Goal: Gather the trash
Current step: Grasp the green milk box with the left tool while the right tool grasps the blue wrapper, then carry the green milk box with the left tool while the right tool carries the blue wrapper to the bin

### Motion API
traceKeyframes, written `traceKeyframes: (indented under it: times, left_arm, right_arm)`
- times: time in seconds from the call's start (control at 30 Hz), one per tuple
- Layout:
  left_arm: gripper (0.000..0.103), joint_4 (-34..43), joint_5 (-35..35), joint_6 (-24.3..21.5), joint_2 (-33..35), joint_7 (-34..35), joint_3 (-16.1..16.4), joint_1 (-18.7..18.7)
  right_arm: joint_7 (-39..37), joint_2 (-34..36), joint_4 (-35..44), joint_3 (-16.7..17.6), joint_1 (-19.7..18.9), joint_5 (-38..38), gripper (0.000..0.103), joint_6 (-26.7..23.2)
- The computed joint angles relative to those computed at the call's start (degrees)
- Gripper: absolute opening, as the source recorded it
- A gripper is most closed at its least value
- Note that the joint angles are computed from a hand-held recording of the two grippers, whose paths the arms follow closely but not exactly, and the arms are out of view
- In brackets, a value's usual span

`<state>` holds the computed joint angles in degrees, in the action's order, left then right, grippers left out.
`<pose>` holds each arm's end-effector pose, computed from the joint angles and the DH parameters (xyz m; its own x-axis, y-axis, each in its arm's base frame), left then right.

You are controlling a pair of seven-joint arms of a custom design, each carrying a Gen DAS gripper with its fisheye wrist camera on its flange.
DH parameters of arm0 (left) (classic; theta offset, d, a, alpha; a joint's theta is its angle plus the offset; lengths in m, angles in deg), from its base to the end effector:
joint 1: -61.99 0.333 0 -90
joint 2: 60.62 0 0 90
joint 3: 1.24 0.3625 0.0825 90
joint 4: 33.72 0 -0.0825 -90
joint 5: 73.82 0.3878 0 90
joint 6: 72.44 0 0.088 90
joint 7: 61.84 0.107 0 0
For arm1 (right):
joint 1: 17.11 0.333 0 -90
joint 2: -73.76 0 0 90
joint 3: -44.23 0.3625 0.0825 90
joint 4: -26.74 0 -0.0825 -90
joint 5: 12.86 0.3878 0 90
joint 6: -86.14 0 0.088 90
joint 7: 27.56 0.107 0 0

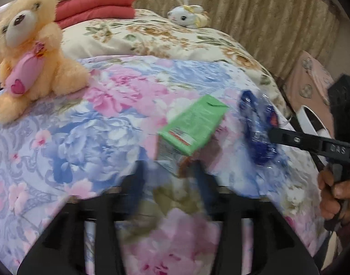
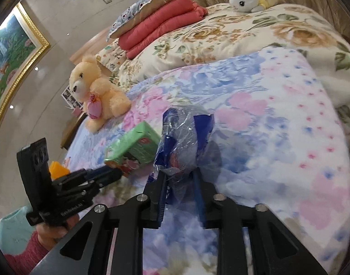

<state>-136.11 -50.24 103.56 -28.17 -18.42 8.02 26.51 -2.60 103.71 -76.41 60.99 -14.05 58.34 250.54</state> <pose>0.6301 -0.3685 0.3537 -0.1613 -0.9736 0.1617 -0.7569 0.0169 -0.6533 0.6802 0.1607 0.3330 0.3756 -0.8422 -0.3869 -0.7680 -0.0492 -0.6385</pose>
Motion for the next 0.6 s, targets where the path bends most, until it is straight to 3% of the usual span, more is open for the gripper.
traceKeyframes:
  times: [0.03,0.13,0.23,0.3,0.33,0.4,0.43,0.6]
  left_arm:
    - [0.064,0.31,0.01,0.01,0.21,-0.68,0.87,-0.59]
    - [0.074,2.79,-0.73,-1.41,1.41,0.95,-1.2,1.15]
    - [0.074,6.45,0.22,-3.72,3.53,1.32,-0.93,0.57]
    - [0.068,8.1,0.95,-4.94,4.41,1.5,-1.33,0.56]
    - [0.052,8.24,1.54,-4.82,4.5,1.29,-1.22,0.34]
    - [0.038,8.73,1.5,-5.7,4.66,2.21,-3.02,1.38]
    - [0.037,8.65,1.78,-5.99,4.59,1.42,-2.55,0.86]
    - [0.036,4.65,4.3,-4.7,2.31,-7.29,1.96,-3.36]
  right_arm:
    - [0.31,0.07,0.13,-0.07,0.07,0.16,0.037,0.43]
    - [-0.16,0.76,0.95,0.5,0.3,1.67,0.052,3.21]
    - [1.84,2.35,2.44,0.37,1.26,0.48,0.059,5.16]
    - [5.33,3.49,3.16,-0.19,2.25,-2.41,0.059,6.94]
    - [6.26,3.91,3.35,0.2,1.89,-3.18,0.058,7.18]
    - [7.14,4.75,3.73,1.66,0.61,-4.0,0.053,7.71]
    - [6.02,4.98,3.62,3.34,-0.71,-3.27,0.045,8.77]
    - [-5.25,3.76,1.06,11.71,-7.58,4.97,0.035,11.28]
